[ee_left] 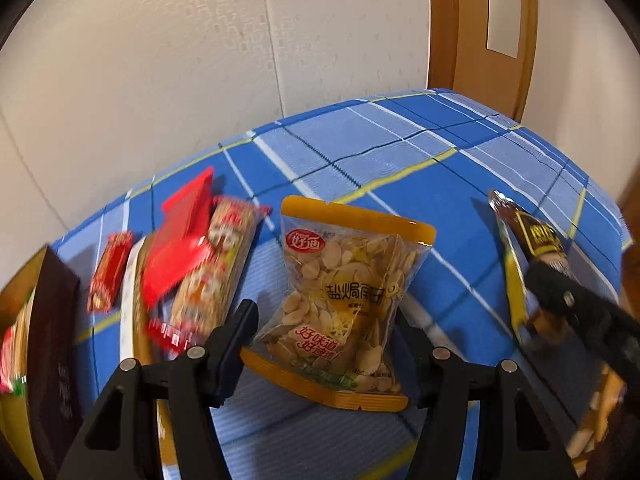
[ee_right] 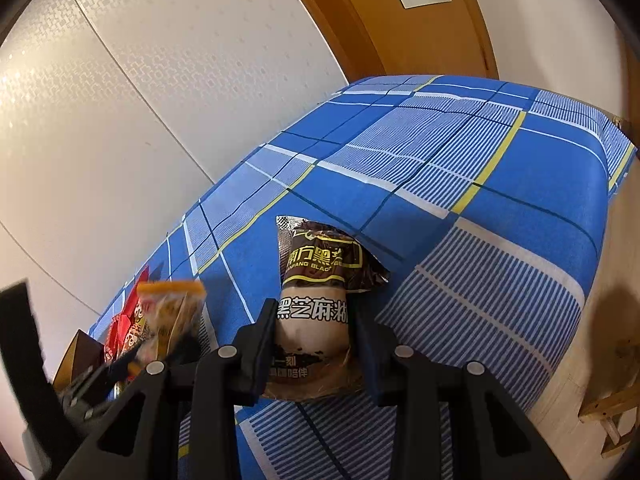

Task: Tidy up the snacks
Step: 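Carry the pistachio bag into the tray and open the left gripper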

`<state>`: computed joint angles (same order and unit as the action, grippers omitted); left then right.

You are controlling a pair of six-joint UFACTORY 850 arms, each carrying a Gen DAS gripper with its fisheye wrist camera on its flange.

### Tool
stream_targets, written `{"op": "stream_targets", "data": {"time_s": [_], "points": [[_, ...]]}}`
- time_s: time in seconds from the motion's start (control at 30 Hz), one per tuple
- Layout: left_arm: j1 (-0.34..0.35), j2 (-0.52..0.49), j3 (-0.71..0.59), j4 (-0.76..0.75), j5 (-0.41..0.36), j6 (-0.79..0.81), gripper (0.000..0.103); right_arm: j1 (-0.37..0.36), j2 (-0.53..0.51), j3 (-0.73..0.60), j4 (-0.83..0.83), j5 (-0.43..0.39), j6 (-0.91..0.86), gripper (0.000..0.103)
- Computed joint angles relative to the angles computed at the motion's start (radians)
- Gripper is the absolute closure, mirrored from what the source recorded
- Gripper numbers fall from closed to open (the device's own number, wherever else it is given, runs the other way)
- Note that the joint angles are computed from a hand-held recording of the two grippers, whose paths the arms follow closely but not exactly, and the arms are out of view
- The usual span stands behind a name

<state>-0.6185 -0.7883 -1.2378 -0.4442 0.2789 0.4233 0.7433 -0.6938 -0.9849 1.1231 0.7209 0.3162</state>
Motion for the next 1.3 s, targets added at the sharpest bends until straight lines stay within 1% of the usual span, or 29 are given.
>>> {"op": "stream_targets", "data": {"time_s": [0.03, 0.07, 0.13, 0.17, 0.33, 0.47, 0.67, 0.73, 0.83, 0.93, 1.13, 1.2, 1.3], "points": [[0.000, 0.014, 0.023, 0.015, 0.013, -0.021, 0.040, 0.003, 0.002, 0.002, 0.004, 0.001, -0.002, 0.066], [0.003, 0.033, 0.056, 0.054, 0.030, -0.070, 0.040, 0.007, 0.004, 0.004, 0.008, 0.001, -0.001, 0.067], [0.014, 0.062, 0.103, 0.165, 0.041, -0.195, 0.040, 0.009, 0.007, 0.010, -0.002, 0.008, 0.026, 0.067], [0.016, 0.074, 0.124, 0.186, 0.049, -0.219, 0.040, 0.011, 0.009, 0.016, -0.017, 0.012, 0.052, 0.067], [0.030, 0.144, 0.239, 0.273, 0.122, -0.299, 0.040, 0.026, 0.015, 0.036, -0.059, 0.031, 0.139, 0.067], [0.043, 0.198, 0.315, 0.305, 0.174, -0.321, 0.040, 0.035, 0.010, 0.027, -0.063, 0.034, 0.140, 0.067], [0.063, 0.263, 0.387, 0.360, 0.193, -0.358, 0.040, 0.056, -0.007, -0.019, -0.010, 0.033, 0.026, 0.068], [0.069, 0.280, 0.405, 0.372, 0.199, -0.370, 0.040, 0.070, -0.011, -0.033, 0.010, 0.047, -0.013, 0.068], [0.083, 0.315, 0.442, 0.403, 0.214, -0.399, 0.040, 0.086, -0.014, -0.040, 0.013, 0.065, -0.024, 0.068], [0.102, 0.343, 0.469, 0.452, 0.222, -0.436, 0.040, 0.092, -0.021, -0.059, 0.048, 0.048, -0.087, 0.069], [0.162, 0.401, 0.525, 0.555, 0.239, -0.518, 0.040, 0.098, -0.032, -0.088, 0.125, 0.025, -0.198, 0.069], [0.198, 0.420, 0.536, 0.612, 0.226, -0.575, 0.040, 0.094, -0.038, -0.105, 0.155, 0.003, -0.261, 0.069], [0.246, 0.444, 0.546, 0.660, 0.207, -0.635, 0.040, 0.092, -0.053, -0.136, 0.223, -0.009, -0.365, 0.067]]}}
